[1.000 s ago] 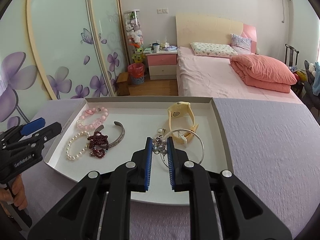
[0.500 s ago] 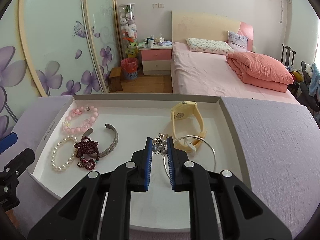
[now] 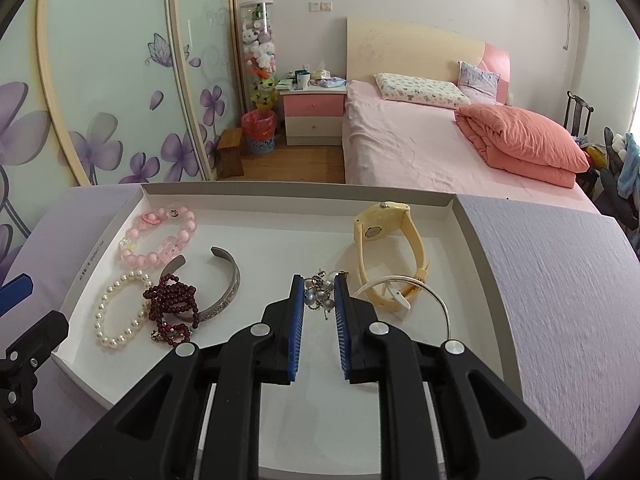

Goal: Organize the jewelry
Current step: 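Lower the pearl drop earrings into the tray and open the right tool, then grasp the single pearl earring on the bed with the right tool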

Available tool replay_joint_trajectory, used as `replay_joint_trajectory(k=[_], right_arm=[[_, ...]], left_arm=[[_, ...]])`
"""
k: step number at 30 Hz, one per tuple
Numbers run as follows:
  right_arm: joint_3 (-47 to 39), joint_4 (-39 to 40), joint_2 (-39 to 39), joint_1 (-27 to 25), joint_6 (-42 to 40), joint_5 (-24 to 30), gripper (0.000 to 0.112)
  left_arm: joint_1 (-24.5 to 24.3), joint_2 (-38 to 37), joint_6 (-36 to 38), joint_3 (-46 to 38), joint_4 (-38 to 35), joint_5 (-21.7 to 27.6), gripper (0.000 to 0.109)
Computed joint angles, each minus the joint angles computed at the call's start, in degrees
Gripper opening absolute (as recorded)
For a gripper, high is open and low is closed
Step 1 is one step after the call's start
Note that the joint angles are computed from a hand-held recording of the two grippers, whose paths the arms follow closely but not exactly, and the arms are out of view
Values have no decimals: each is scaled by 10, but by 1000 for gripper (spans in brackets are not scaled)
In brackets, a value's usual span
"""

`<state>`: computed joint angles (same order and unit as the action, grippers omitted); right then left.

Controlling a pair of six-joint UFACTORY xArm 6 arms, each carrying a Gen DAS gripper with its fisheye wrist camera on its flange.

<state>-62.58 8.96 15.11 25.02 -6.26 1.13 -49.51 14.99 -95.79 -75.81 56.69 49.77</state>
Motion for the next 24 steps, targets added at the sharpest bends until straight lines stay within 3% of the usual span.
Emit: replay_joint_trajectory(k=[2,3,9,14,18,24], right_arm=[[12,-16,-8,-3,14,-9,46],[18,-7,-12,-2,9,-16,49],[48,178,-49,15,-150,-17,49],[94,380,-109,36,-332,-1,49],[142,441,-160,43,-393,29,49],[227,447,-228,61,-416,66,49]], left_arm=[[-1,-1,-3,2,1,0,87],[-1,-3,-5,4,1,0,87],[-11,-24,-24,27,6,10,87],[-30,-56,-47,55,13,24,87],[-47,-81,-63,78,16,38,87],[-80,-126,-107,126,18,52,90]])
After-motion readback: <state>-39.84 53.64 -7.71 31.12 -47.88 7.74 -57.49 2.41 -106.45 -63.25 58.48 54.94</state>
